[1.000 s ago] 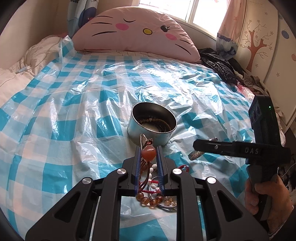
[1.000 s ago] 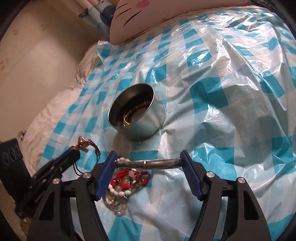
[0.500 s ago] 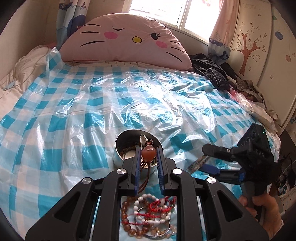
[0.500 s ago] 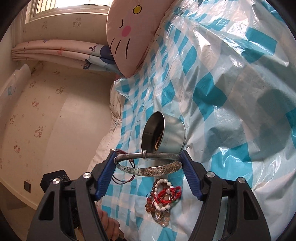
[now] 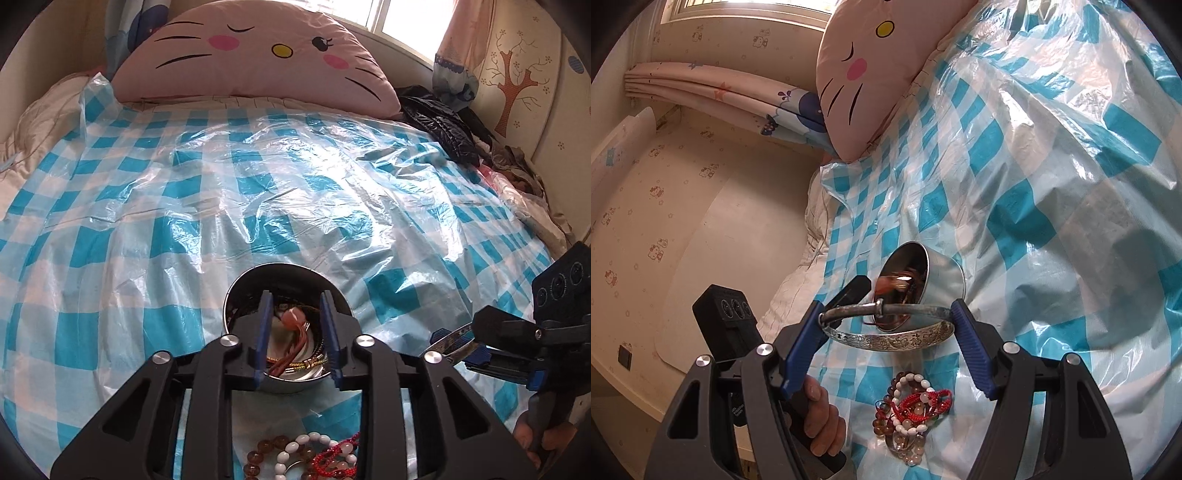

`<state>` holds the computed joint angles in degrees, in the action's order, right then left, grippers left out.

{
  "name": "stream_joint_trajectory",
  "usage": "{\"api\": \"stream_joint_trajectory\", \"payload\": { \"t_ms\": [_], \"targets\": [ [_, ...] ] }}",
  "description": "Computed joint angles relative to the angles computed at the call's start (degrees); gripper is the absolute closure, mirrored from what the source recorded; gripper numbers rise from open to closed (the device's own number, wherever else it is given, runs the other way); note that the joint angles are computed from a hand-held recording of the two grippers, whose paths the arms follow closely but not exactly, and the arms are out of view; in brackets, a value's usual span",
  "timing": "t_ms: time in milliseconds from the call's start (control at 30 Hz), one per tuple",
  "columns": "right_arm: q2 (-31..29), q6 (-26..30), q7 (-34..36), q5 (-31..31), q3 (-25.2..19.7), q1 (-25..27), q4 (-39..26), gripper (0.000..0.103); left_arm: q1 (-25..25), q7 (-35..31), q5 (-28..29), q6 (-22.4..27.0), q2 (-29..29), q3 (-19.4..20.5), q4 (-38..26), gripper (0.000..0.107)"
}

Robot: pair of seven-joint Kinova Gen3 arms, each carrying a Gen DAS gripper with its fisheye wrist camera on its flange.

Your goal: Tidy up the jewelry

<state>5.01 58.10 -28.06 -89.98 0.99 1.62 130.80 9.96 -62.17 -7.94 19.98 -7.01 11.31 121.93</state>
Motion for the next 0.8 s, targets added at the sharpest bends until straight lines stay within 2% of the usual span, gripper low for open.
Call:
{"api": "stream_joint_trajectory", "payload": {
  "t_ms": [33, 67, 167, 233, 267, 400, 467, 500, 567, 700, 800],
  "targets": [
    [-0.14, -0.69, -0.09, 0.21, -0.33, -0.46, -0.45, 0.035, -2.01, 2.33, -1.52, -0.21, -0.79, 1.83, 0.63, 0.059],
    [-0.42, -1.84, -0.37, 0.48, -0.74, -1.09, -1.01, 0.035, -4.18, 4.66, -2.99, -0.52, -1.88, 3.64, 1.39, 0.051],
    [-1.19, -5.41, -1.03, 1.17, -2.09, -3.29, -2.88, 0.035, -6.55, 11.65, -6.00, 0.49, -5.54, 4.30, 3.03, 0.045],
    [-1.38, -7.79, -1.23, 1.52, -3.03, -4.90, -4.40, 0.035, -10.58, 16.31, -6.31, 2.10, -8.88, 6.06, 4.22, 0.038],
    [-1.40, -9.20, -1.72, 2.04, -3.52, -5.79, -5.47, 0.035, -11.70, 17.81, -5.36, 2.48, -10.67, 5.66, 5.16, 0.035],
    [0.57, -14.12, 0.04, 0.60, -5.60, -9.24, -9.39, 0.035, -12.31, 18.90, 0.02, 2.33, -16.29, 0.65, 9.61, 0.031],
    [1.82, -17.31, 2.21, -0.82, -7.62, -10.26, -10.80, 0.034, -13.86, 18.41, 0.95, 2.33, -17.07, 0.65, 10.66, 0.031],
    [2.51, -18.38, 2.20, -0.36, -7.99, -11.15, -11.66, 0.028, -14.14, 17.82, 1.37, 2.17, -16.90, 0.43, 10.81, 0.031],
    [2.31, -22.68, -0.24, 3.37, -7.50, -14.29, -12.76, 0.025, -13.95, 16.25, 2.21, 1.93, -16.21, -0.18, 10.74, 0.031],
    [-1.12, -26.66, -4.29, 8.42, -8.25, -14.53, -11.34, 0.025, -14.21, 14.55, 3.15, 1.48, -16.12, 0.54, 10.88, 0.031],
    [-3.06, -27.32, -7.51, 10.11, -7.36, -13.87, -9.73, 0.025, -14.63, 14.08, 3.99, 1.52, -16.45, 0.71, 11.11, 0.031]
  ]
}}
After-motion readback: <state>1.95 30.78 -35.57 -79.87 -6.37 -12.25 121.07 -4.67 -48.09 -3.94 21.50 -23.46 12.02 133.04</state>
